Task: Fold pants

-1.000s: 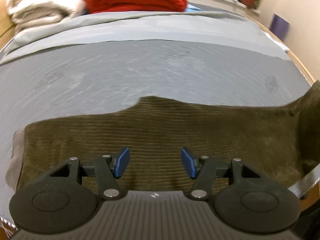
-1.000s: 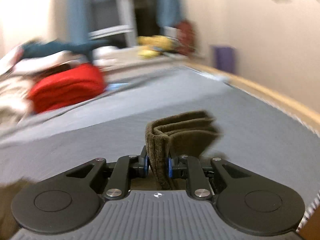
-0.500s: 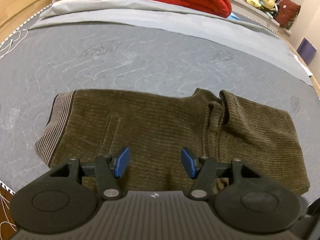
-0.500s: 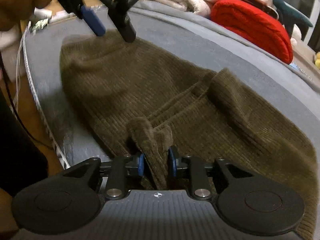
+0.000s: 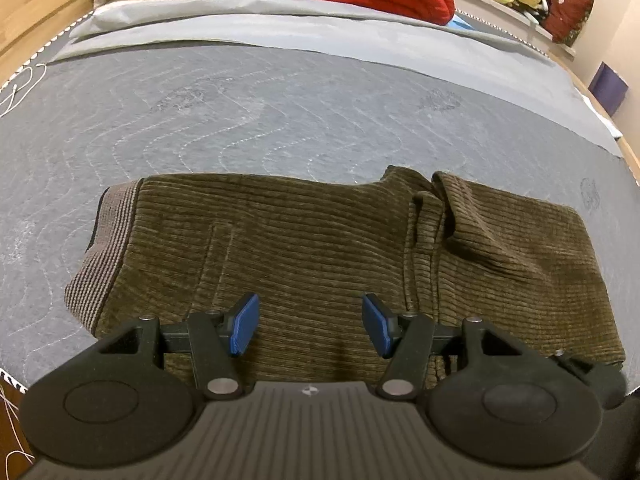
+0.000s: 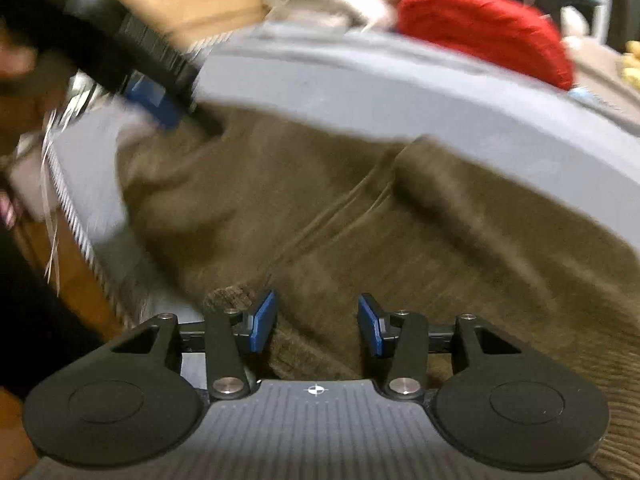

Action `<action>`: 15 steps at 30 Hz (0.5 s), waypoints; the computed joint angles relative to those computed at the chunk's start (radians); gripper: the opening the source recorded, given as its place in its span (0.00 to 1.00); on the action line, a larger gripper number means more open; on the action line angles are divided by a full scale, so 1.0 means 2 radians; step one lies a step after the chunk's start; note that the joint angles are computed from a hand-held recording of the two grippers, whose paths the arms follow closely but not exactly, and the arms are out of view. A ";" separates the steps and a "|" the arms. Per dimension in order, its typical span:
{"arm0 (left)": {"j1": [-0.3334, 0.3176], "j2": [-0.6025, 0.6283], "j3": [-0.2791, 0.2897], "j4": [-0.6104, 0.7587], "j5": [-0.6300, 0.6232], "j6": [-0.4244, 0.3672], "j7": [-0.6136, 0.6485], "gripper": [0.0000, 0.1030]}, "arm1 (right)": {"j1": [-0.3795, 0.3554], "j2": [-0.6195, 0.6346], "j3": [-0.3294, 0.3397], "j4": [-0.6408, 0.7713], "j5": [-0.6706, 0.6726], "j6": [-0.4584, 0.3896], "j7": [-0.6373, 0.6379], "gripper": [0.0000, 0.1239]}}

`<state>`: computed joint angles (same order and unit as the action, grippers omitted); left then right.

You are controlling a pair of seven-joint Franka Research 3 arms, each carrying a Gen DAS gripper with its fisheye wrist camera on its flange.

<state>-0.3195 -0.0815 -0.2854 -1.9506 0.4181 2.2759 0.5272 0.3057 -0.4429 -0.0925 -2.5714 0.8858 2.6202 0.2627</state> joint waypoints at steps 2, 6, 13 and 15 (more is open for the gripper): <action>-0.001 0.004 -0.001 0.004 0.002 -0.004 -0.001 0.61 | 0.010 0.000 0.011 -0.012 0.001 0.035 -0.021 0.39; -0.002 0.010 -0.001 0.011 0.005 -0.010 -0.002 0.61 | 0.024 -0.002 0.005 -0.009 0.009 0.055 -0.037 0.13; -0.002 0.018 0.000 0.021 0.017 -0.016 -0.021 0.61 | 0.073 -0.090 -0.051 -0.022 0.112 0.036 -0.176 0.12; -0.003 0.026 0.000 0.031 0.017 -0.020 -0.020 0.61 | 0.049 -0.090 -0.038 -0.037 0.071 0.008 -0.175 0.13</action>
<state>-0.3257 -0.0302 -0.2847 -1.8881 0.4530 2.2355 0.4870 0.4029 -0.6233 -0.1687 -2.6444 1.0269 2.6362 -0.0866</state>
